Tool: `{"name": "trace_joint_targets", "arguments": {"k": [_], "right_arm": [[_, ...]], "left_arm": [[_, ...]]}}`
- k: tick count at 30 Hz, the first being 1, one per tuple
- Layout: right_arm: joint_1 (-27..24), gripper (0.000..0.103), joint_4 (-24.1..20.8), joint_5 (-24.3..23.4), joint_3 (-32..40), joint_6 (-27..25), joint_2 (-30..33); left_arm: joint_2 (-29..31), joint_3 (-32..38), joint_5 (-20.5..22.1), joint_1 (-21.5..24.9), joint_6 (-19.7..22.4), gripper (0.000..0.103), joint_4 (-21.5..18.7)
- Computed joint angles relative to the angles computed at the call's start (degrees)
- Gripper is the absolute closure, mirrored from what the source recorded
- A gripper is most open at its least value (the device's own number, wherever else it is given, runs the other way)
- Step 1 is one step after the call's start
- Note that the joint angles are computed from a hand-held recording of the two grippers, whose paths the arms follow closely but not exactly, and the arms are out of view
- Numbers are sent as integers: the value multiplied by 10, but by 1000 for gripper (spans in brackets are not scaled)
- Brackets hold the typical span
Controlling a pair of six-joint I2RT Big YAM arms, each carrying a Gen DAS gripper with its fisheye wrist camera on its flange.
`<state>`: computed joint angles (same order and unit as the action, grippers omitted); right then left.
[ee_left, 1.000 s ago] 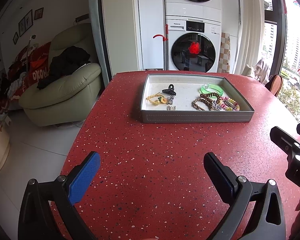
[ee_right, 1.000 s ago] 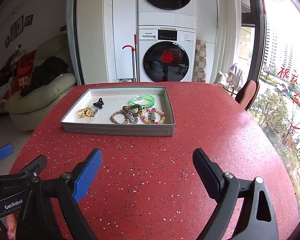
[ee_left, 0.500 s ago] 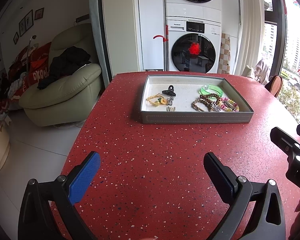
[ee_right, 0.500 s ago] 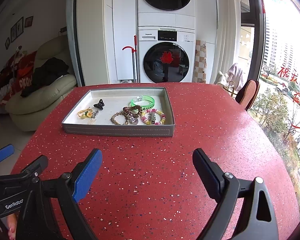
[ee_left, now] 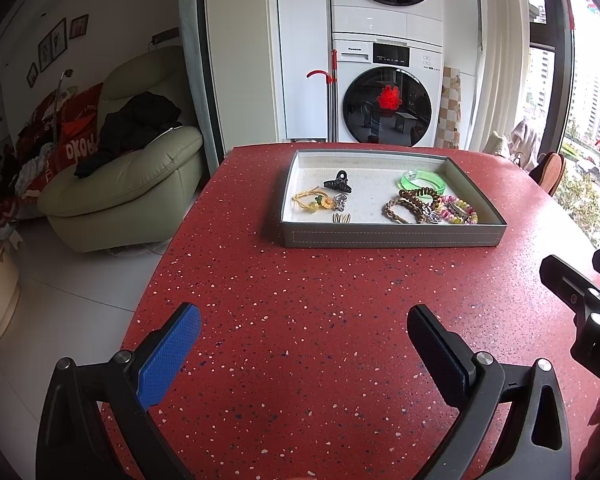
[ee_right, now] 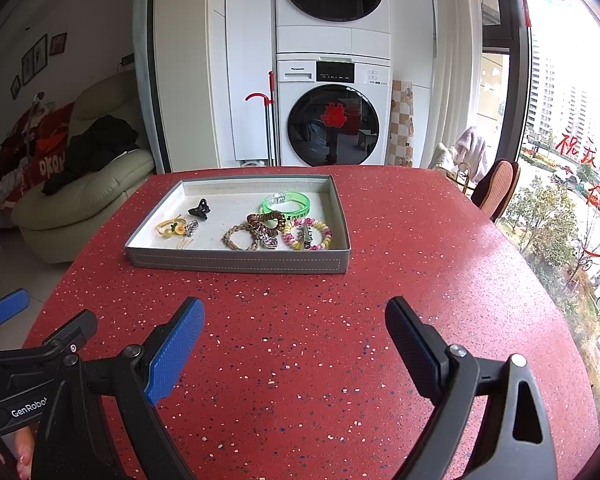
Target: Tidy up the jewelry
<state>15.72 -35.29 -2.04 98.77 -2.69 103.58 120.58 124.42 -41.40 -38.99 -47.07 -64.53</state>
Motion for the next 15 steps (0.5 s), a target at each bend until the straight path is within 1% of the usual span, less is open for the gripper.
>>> {"name": "trace_joint_targets", "arguments": {"k": [15], "right_arm": [[0, 10, 1, 0, -1, 0, 0]], "left_arm": [[1, 3, 0, 0, -2, 0, -4]]}}
